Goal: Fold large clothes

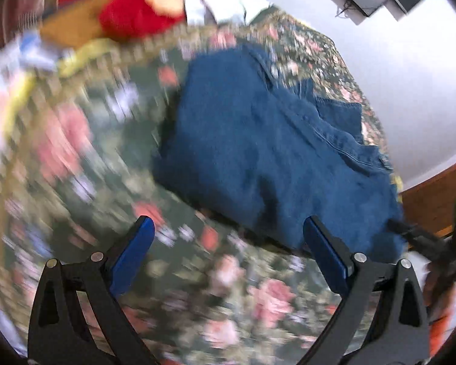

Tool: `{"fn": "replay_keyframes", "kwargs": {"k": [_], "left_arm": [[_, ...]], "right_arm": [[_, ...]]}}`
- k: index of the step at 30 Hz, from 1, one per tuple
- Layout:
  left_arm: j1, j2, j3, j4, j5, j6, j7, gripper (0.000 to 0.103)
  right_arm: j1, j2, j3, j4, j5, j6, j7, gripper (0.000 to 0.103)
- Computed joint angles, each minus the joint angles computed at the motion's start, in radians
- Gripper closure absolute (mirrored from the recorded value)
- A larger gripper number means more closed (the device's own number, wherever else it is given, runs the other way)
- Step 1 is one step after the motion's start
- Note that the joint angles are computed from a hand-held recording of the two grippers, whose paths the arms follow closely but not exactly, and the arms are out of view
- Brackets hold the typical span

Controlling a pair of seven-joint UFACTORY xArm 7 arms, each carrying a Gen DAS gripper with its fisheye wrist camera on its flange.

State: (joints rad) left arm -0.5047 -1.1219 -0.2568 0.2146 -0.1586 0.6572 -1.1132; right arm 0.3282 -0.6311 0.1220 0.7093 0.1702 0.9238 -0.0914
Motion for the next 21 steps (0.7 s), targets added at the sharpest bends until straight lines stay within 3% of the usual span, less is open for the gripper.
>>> {"fn": "replay_keyframes", "kwargs": {"k": [4, 9, 12, 14, 18, 20, 21], "left_arm": [[-0.1, 0.112, 0.099, -0.091, -0.124, -0.333, 0.017, 0.008], [-0.096, 0.28, 0.147, -0.101, -0.12, -0.593, 0.017, 0.011], [0.004, 0.372, 0.095, -0.062, -0.082, -0.657, -0.021, 0.011], [0.076, 0.417, 0.048, -0.031, -0.053, -0.66, -0.053, 0.011], [0.236, 0.465, -0.094, 0.065, 0.018, -0.551, -0.165, 0.013], [0.326, 0.453, -0.187, 0.126, 0.084, -0.422, -0.234, 0.038], [0.363, 0.439, -0.232, 0.162, 0.132, -0.342, -0.257, 0.044]], "right_arm": [[-0.005, 0.05, 0.019, -0.016, -0.03, 0.016, 0.009, 0.087], [0.02, 0.01, -0.024, -0.064, 0.009, -0.028, -0.053, 0.087], [0.024, 0.012, -0.044, -0.068, 0.038, -0.031, -0.085, 0.087], [0.027, 0.013, -0.059, -0.072, 0.064, -0.034, -0.11, 0.087], [0.03, 0.017, -0.081, -0.082, 0.126, -0.042, -0.136, 0.087], [0.025, 0.021, -0.087, -0.076, 0.146, -0.027, -0.141, 0.087], [0.02, 0.027, -0.087, -0.068, 0.154, -0.016, -0.135, 0.087]]}}
